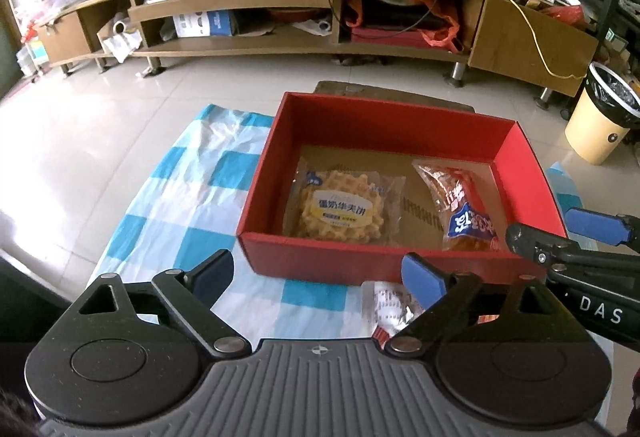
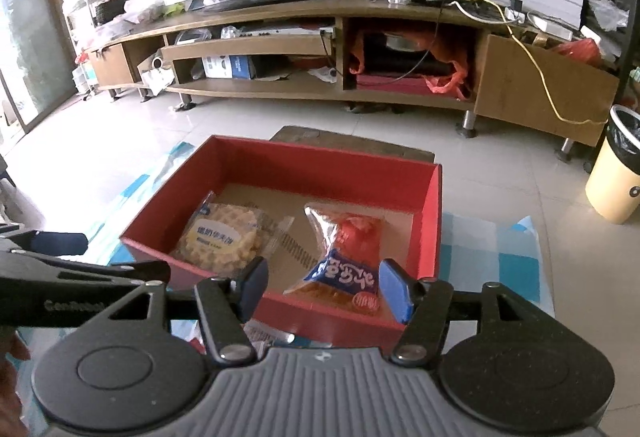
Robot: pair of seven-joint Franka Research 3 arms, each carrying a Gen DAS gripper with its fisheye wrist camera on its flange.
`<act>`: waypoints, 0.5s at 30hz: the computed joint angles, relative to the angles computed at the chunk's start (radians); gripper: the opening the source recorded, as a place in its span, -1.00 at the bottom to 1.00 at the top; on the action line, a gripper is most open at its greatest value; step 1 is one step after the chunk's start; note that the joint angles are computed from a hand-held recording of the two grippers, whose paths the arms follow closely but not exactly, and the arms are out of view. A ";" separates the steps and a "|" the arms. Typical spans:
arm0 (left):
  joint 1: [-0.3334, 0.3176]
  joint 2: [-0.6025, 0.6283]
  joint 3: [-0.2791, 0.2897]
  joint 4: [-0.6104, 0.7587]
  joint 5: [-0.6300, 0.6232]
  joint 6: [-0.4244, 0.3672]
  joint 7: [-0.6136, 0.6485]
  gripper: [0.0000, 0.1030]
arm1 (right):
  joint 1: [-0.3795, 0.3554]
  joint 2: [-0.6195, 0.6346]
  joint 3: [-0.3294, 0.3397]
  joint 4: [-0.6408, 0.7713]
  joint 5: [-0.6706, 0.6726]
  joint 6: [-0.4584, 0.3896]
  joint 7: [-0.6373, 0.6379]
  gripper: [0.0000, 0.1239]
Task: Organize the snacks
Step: 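Move both grippers back to the snack pile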
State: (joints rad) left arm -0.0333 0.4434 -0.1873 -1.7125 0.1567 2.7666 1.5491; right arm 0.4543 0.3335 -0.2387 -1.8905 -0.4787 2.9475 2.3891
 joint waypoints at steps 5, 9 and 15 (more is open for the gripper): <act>0.017 -0.031 0.001 -0.047 -0.004 0.013 0.010 0.85 | 0.001 -0.019 0.010 -0.028 0.001 0.006 -0.007 -0.03; 0.027 -0.053 0.007 -0.082 -0.001 0.010 0.018 0.86 | 0.002 -0.031 0.019 -0.049 0.000 0.005 -0.010 -0.02; 0.050 -0.099 0.009 -0.153 -0.016 0.003 0.043 0.87 | -0.008 -0.051 0.053 -0.082 0.016 -0.002 -0.033 -0.02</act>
